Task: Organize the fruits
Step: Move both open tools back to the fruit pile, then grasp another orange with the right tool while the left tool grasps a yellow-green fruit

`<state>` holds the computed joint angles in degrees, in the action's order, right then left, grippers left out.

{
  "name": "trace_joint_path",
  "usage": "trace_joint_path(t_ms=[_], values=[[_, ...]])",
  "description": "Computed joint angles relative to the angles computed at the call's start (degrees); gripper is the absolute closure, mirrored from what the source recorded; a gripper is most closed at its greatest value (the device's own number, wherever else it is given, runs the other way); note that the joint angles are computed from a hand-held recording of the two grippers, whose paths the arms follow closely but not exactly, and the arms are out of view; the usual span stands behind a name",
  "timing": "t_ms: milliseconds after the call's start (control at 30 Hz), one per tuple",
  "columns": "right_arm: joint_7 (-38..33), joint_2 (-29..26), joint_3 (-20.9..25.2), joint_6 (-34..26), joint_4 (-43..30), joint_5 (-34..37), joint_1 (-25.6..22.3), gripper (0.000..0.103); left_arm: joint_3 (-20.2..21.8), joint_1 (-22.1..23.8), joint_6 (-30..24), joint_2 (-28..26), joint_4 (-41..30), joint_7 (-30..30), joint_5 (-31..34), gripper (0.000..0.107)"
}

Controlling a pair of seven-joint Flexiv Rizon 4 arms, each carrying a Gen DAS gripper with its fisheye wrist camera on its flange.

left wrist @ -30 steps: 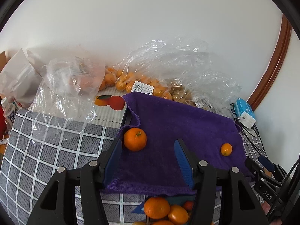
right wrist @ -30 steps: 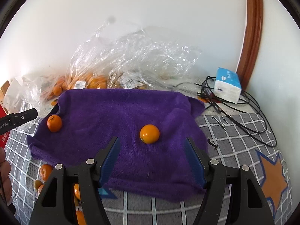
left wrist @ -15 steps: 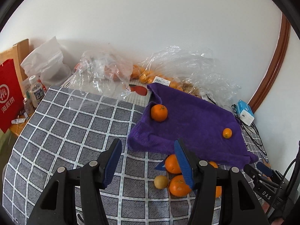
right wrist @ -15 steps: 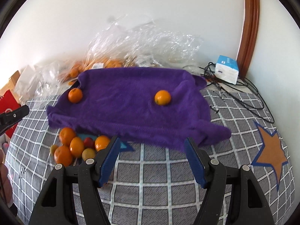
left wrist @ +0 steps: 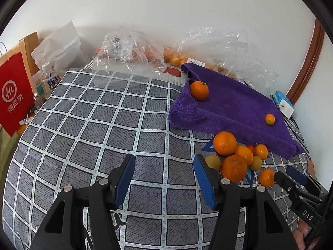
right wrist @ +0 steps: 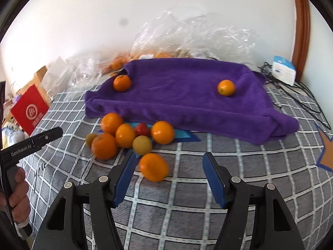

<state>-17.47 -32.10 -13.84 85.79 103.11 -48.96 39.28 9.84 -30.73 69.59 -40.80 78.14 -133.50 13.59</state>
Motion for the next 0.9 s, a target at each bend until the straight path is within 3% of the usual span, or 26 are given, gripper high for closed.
trace_joint_path(t_ms=[67, 167, 267, 333, 600, 767, 900], values=[[-3.5, -1.3, 3.8, -1.6, -1.6, 2.3, -2.1, 0.039, -1.3, 0.8, 0.1, -0.2, 0.2, 1.3, -0.7, 0.051], [-5.5, -2.6, 4.4, -3.2, -2.9, 3.4, -2.0, 0.048, -1.9, 1.0, 1.1, -0.5, 0.6, 1.3, -1.7, 0.051], [-9.1, -3.6, 7.8, -4.4, -4.1, 6.5, -4.0, 0.058, -2.5, 1.3, 2.3, -1.0, 0.8, 2.3, -2.9, 0.051], [-9.6, -3.7, 7.1, -4.6, -4.1, 7.2, -3.3, 0.070, -2.1, 0.9, 1.9, -1.5, 0.2, 2.7, -3.2, 0.051], [0.1, -0.5, -7.2, -0.3, 2.3, 0.1, 4.4, 0.070, -4.2, 2.1, 2.2, -2.8, -0.6, 6.7, -6.0, 0.051], [3.3, 1.3, -6.7, -2.8, 4.0, -3.8, 2.3, 0.070, -4.1, 1.8, 1.5, -3.0, -0.1, 8.5, -7.0, 0.050], [5.4, 1.3, -4.6, -3.3, 3.8, -6.0, -0.5, 0.070, -3.2, 1.2, 0.6, -2.6, 0.3, 9.0, -6.8, 0.042]])
